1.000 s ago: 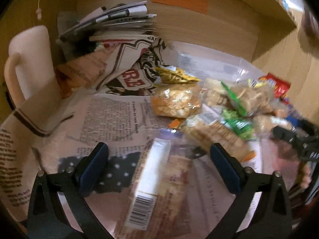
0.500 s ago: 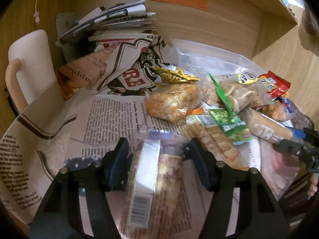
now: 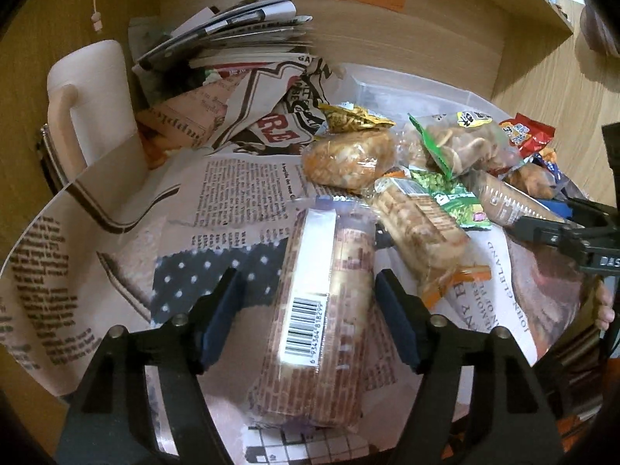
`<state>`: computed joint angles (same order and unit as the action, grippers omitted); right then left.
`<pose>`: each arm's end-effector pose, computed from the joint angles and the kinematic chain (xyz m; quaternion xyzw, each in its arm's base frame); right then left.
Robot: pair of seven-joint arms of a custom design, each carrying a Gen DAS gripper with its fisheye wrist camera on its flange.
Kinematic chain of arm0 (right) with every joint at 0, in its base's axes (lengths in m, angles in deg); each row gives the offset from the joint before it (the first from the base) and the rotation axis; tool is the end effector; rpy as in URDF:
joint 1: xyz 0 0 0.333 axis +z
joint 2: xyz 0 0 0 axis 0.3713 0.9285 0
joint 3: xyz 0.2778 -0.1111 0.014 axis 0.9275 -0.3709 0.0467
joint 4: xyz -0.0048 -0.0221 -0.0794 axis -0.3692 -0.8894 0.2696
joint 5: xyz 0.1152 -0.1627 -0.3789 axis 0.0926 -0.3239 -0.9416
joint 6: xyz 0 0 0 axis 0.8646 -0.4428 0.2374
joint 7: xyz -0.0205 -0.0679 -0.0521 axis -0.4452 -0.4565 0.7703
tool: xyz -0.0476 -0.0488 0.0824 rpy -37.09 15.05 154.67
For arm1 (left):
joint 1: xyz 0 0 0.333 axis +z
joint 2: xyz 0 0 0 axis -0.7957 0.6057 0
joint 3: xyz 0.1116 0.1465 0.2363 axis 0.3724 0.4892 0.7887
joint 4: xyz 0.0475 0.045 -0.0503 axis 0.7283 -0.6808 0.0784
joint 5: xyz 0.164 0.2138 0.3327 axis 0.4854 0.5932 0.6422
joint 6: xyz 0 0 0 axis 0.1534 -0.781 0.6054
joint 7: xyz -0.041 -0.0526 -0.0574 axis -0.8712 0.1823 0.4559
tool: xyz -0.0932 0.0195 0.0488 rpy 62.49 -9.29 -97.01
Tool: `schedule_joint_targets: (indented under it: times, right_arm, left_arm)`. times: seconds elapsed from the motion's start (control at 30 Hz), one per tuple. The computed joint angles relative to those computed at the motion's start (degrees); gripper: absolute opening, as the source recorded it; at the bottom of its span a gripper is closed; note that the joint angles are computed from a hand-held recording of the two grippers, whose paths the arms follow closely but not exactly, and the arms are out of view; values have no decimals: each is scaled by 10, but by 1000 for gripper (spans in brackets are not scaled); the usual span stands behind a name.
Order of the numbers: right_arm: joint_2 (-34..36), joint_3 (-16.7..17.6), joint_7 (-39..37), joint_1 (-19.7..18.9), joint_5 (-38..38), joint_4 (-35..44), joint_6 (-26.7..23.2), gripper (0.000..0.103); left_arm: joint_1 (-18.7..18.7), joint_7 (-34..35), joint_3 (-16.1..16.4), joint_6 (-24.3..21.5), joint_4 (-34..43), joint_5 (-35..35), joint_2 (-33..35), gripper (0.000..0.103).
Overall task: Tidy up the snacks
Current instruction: 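Grasp the wrapped biscuit roll with the left tool while the right tool grasps the cracker tube, then carry both packs into the clear plastic box and open both tools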
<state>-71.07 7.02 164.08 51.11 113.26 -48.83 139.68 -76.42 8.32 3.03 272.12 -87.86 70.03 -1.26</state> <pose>0.5744 0.1585 0.2804 -0.6681 0.6383 -0.2256 0.3088 0.6269 -0.3677 0.2626 -0.4851 0.7799 -0.3535 0.1775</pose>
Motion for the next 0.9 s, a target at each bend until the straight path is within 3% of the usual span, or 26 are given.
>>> schedule_joint_targets:
  times: [0.1, 0.2, 0.3, 0.37, 0.47, 0.57, 0.67, 0.9]
  right_arm:
    - [18, -1, 3, -4, -7, 20, -11, 63]
    - [26, -26, 4, 23, -6, 27, -4, 53]
    - [20, 0, 1, -1, -16, 20, 3, 39]
    - [10, 37, 4, -36, -29, 9, 9, 34]
    - [2, 43, 5, -38, -23, -1, 14, 33]
    - [-8, 86, 22, -80, -37, -15, 25, 33]
    - [-18, 118, 44, -112, -55, -29, 37, 33]
    - [-50, 113, 44, -95, -38, -62, 77, 33]
  left_arm:
    - [-44, -20, 50, 14, 1, 0, 3, 65]
    - [-88, -36, 99, 22, 2, -1, 7, 48]
    - [-74, -33, 84, 21, 6, -1, 8, 45]
    - [-84, -36, 95, 22, 5, -1, 8, 45]
    - [-69, -32, 79, 22, 6, 0, 8, 45]
    - [-45, -26, 52, 26, 5, -2, 6, 45]
    - [-66, -31, 74, 38, 3, -9, 2, 45]
    - [-87, -14, 94, 77, 2, -36, -6, 45]
